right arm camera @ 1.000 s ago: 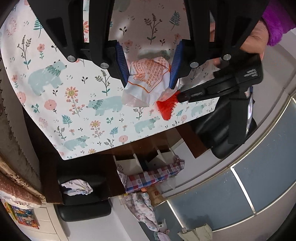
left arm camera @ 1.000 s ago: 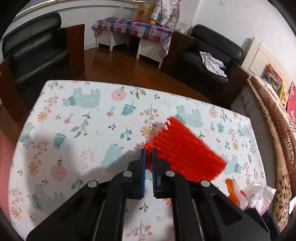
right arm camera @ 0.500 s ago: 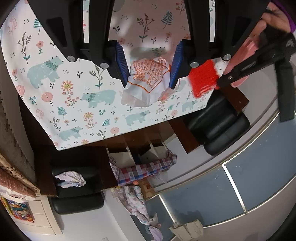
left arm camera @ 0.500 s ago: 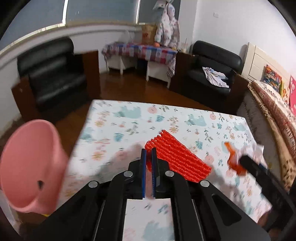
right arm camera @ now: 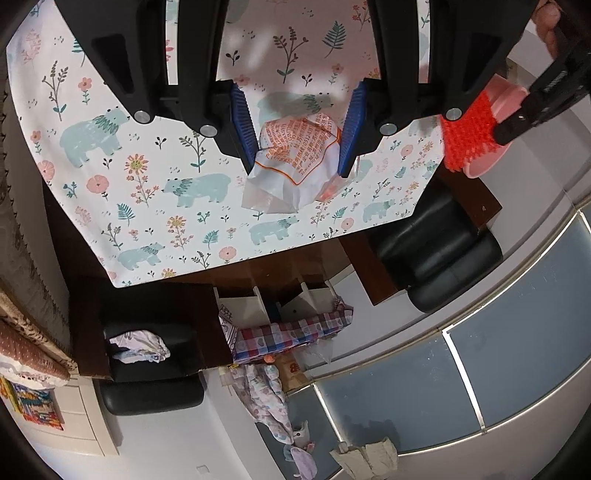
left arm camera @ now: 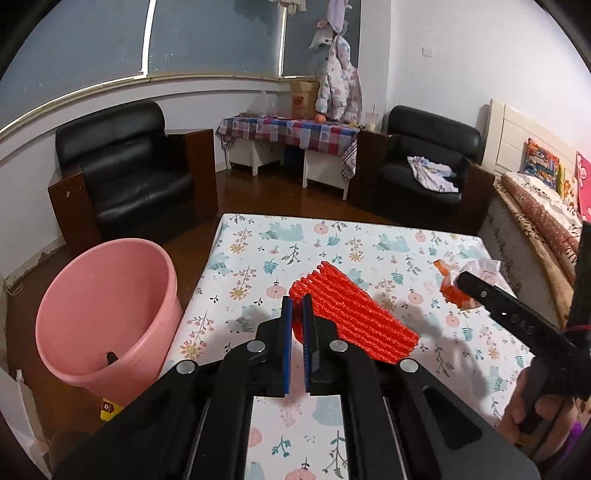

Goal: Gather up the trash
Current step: 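Grasp the orange-white bag with right tool while left tool grasps red mesh foam, then lift the red mesh foam and orange-white bag up off the table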

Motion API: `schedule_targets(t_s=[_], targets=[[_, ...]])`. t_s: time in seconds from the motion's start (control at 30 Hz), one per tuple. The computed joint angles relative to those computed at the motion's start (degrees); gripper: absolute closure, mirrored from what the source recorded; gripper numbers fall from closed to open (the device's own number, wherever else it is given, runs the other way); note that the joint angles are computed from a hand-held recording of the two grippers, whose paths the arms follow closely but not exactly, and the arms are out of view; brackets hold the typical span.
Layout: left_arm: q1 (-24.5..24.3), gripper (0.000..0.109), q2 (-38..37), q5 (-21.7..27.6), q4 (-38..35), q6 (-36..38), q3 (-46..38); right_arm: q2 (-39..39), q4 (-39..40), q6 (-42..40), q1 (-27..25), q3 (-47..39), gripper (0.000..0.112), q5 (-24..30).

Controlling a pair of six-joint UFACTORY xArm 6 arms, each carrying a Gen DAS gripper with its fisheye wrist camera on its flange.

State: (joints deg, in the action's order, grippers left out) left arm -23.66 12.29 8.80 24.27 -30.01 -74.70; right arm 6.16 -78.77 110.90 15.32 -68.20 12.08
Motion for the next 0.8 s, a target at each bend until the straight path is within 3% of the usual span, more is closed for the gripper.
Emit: schedule_targets(t_s=[0.2,0.37,0.8], targets=[[0.81,0.104,-2.78,-2.38,5.42,-3.97,3.63,-2.10,-3.20,0.98,3.89,0.59,0.070,3.79],[0.97,0.104,-3.66,-2.65,2.85,-2.17,4.88,-2.21,-5.20,0.12,6.88,-1.16,0.070,6.40],[2.97,0.104,-4.92,-1.93,3.00,-4.56,6.61,2.48,0.63,-11.16,12.18,-6.86,0.070,8.70]])
